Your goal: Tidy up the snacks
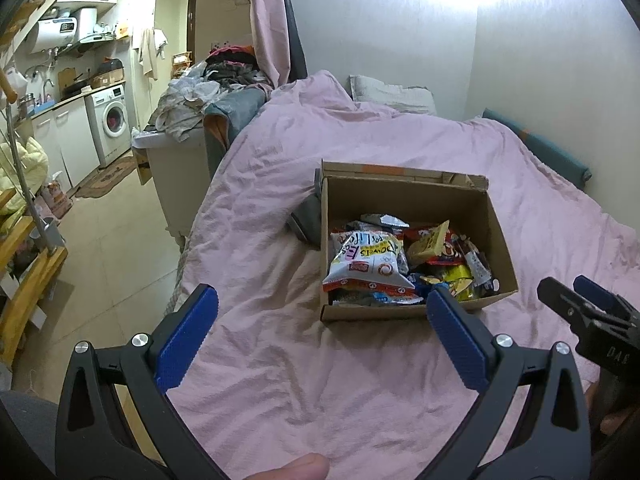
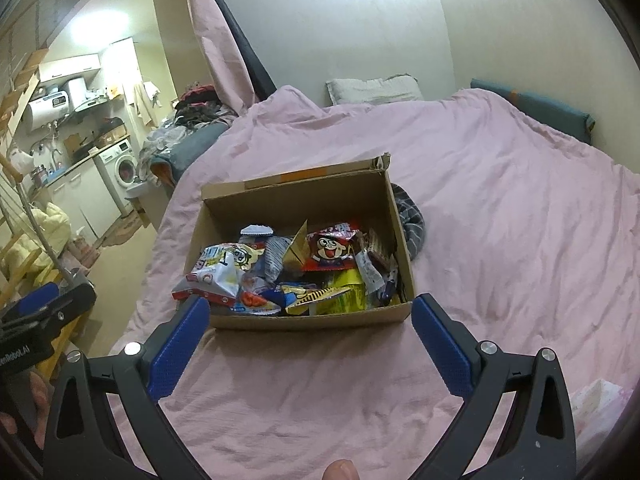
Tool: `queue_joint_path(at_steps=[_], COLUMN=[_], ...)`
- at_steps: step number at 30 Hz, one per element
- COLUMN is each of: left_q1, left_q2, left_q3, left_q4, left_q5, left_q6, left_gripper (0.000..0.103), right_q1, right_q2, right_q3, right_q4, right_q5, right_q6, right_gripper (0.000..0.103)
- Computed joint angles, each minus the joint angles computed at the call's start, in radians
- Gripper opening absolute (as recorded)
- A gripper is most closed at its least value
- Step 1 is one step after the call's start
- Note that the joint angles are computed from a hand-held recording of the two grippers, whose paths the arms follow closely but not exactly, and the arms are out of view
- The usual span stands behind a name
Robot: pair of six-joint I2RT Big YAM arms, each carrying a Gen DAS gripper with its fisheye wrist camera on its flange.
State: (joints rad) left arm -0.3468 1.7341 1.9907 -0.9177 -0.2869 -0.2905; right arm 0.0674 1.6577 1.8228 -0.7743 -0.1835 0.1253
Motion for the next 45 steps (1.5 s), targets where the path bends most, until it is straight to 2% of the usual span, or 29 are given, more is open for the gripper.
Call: queue_joint_path(at_steps=[13,45], left_q1=[-0.006,-0.004], left_q2=[0.000,0.005], left_q3=[-0.001,0.009], left_q4=[0.008,-0.012], left_q5=[0.008,0.015], left_q6=[0.013,-0.008], left_gripper=[0.103,0.103], right_q1=[0.002,0.013], right_q2=[0.010,0.006], right_q3=[0.010,0.008], right_q4=[-0.015,-0.017], right_q5=[0.003,0.023], right_q6=[-0.003,-0.030], right_gripper=[0.103,0.103])
